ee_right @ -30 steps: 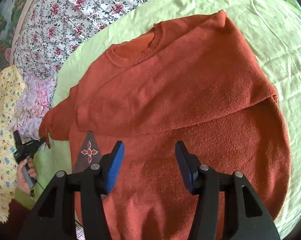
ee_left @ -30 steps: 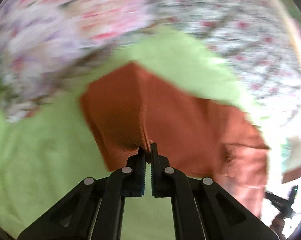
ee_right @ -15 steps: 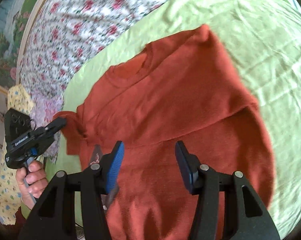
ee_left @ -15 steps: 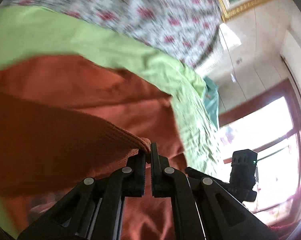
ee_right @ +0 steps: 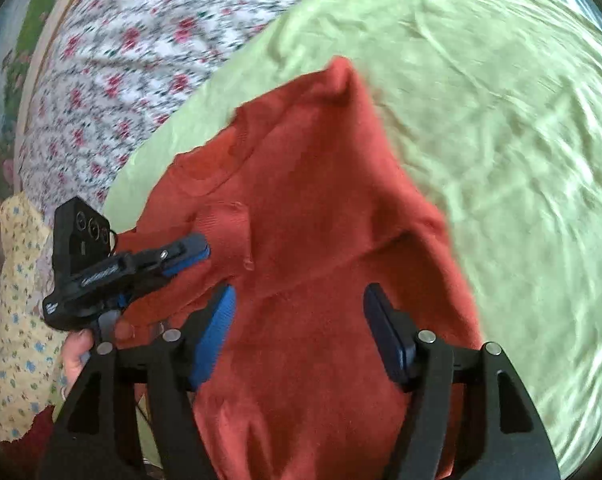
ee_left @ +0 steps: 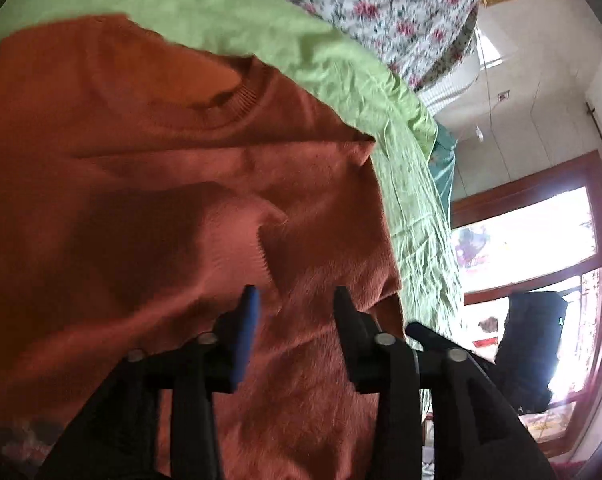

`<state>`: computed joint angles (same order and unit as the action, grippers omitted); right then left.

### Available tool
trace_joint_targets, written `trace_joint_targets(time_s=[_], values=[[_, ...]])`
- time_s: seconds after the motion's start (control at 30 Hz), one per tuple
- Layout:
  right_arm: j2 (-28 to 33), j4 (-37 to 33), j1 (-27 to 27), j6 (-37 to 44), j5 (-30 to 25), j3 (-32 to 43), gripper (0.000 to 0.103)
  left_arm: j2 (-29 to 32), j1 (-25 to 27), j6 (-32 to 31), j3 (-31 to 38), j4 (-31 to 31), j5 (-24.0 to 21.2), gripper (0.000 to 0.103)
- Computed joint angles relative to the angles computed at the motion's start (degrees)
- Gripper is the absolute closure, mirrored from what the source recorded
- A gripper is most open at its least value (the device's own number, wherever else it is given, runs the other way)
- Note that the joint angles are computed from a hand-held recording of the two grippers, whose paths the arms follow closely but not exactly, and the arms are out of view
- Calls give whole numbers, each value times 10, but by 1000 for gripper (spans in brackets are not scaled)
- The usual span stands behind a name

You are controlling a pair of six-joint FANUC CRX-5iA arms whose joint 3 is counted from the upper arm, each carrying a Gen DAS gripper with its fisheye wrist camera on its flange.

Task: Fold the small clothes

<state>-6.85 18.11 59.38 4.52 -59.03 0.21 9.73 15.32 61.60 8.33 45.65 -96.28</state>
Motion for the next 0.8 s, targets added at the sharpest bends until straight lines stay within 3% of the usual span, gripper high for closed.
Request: trace_joint_targets(time_s=[0.2,0.37,0.57,0.67,0.7,0.73,0.77,0.8], values=[[84,-59,-39,128,25,91,35,-74,113,-49,-16,-56,8,57],[150,-96,-67,182,27,150,35,-94,207,-68,-21,-113,8,57],[198,-117,-84,203,36,178,36,-106,237,-45,-21,-201,74,57],[211,-109,-81,206,41,187,36,-108,245,-32,-33,-214,98,57],[216,-115,-81,220,38,196,54,-101,244,-24,-33,-212,99,57],[221,-130,-83,239,30,209,87,-99,242,-21,-35,-210,103,57],[227,-145,-86,256,18,222,96,-97,238,-19,-35,-210,110,57],[228,-157,-88,267,9,232,97,-94,232,-19,-34,-210,117,57]])
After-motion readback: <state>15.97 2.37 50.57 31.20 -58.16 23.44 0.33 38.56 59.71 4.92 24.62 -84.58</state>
